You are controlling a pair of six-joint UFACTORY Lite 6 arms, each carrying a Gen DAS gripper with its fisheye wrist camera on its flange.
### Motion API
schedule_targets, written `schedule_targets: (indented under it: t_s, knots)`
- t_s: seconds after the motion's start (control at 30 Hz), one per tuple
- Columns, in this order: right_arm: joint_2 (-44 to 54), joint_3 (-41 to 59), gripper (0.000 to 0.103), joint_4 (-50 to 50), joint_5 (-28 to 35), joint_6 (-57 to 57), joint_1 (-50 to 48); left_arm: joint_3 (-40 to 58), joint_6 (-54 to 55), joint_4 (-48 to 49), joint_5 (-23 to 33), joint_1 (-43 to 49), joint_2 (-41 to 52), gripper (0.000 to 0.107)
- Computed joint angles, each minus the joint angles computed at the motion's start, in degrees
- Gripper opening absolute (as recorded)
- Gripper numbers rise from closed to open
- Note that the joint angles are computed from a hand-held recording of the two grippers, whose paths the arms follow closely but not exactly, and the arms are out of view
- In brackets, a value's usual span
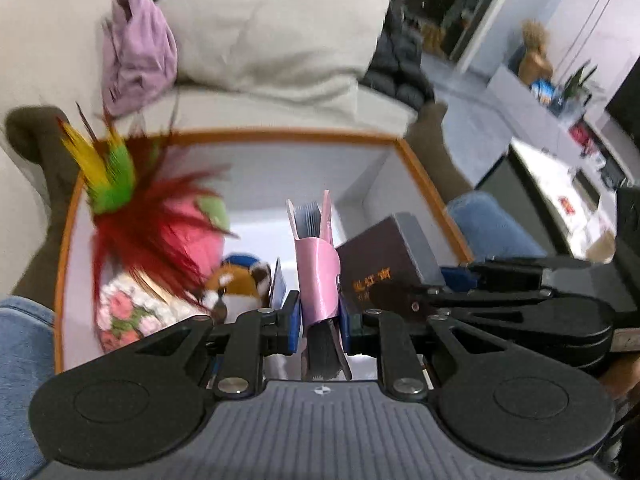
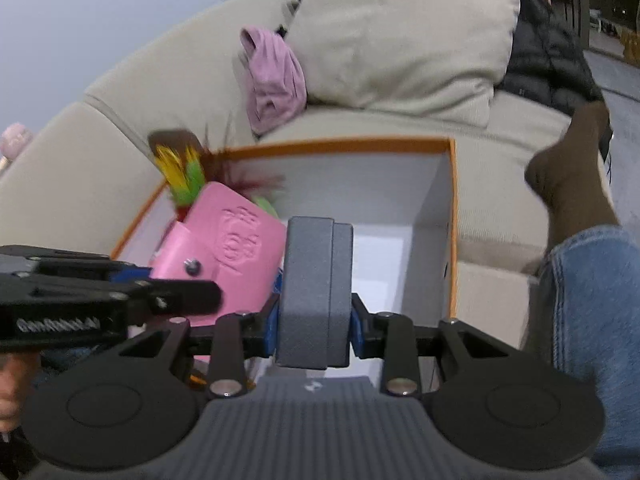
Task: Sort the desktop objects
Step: 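Carry the pink card holder and dark booklet over the orange box with both grippers, then lower the card holder and booklet into the box beside the plushes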
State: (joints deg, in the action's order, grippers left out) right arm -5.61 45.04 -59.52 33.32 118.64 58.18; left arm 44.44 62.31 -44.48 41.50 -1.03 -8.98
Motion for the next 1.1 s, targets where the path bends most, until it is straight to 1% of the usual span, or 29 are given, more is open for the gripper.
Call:
schedule_targets:
  t_s: [0.1,0.23,0.3,0.43,0.7,0.77,0.87,0.97,1.03,1.1]
  knots:
    - [2.4,1.1,0.036,1.2,-1.6,-2.7,-1.2,0.0,-3.4,4.2,-2.5,-1.9,2.5,0.022]
    - [6.1,4.1,0.035,7.9,-5.2,-10.2,-3.7,-0.1,-6.5,8.1,-5.3,-3.1,4.7,0.021]
    - [7.5,4.7,0.035,10.0,-6.5,-12.1,-4.8,-0.9,-6.1,8.4,-6.5,-3.0,4.5,0.021]
    - [10.1,6.8,0.035,12.8,-6.6,-14.6,-5.7,-0.2,-5.7,9.0,-4.5,-2.5,5.2,0.021]
    - [10.0,5.7,0.037,18.4,-12.3,-20.4,-9.0,0.5,-2.5,6.4,-0.7,1.1,5.6,0.025]
    - [10.1,5.7,0.041,19.7,-13.0,-21.6,-9.2,0.1,-1.1,5.7,0.4,2.1,4.5,0.026]
    - [9.1,4.4,0.047,22.8,-16.2,-23.8,-10.2,-0.3,1.7,3.6,2.4,4.8,3.5,0.030]
    - [7.9,3.5,0.047,23.1,-17.4,-22.5,-10.2,-0.3,4.0,2.0,4.6,7.7,3.8,0.030]
    - [6.8,2.4,0.046,22.9,-18.3,-20.7,-10.2,-0.3,5.7,0.6,5.9,8.9,4.4,0.027]
    - [6.4,1.7,0.042,24.2,-19.5,-19.8,-10.6,-0.3,6.8,-0.8,7.1,9.8,5.3,0.024]
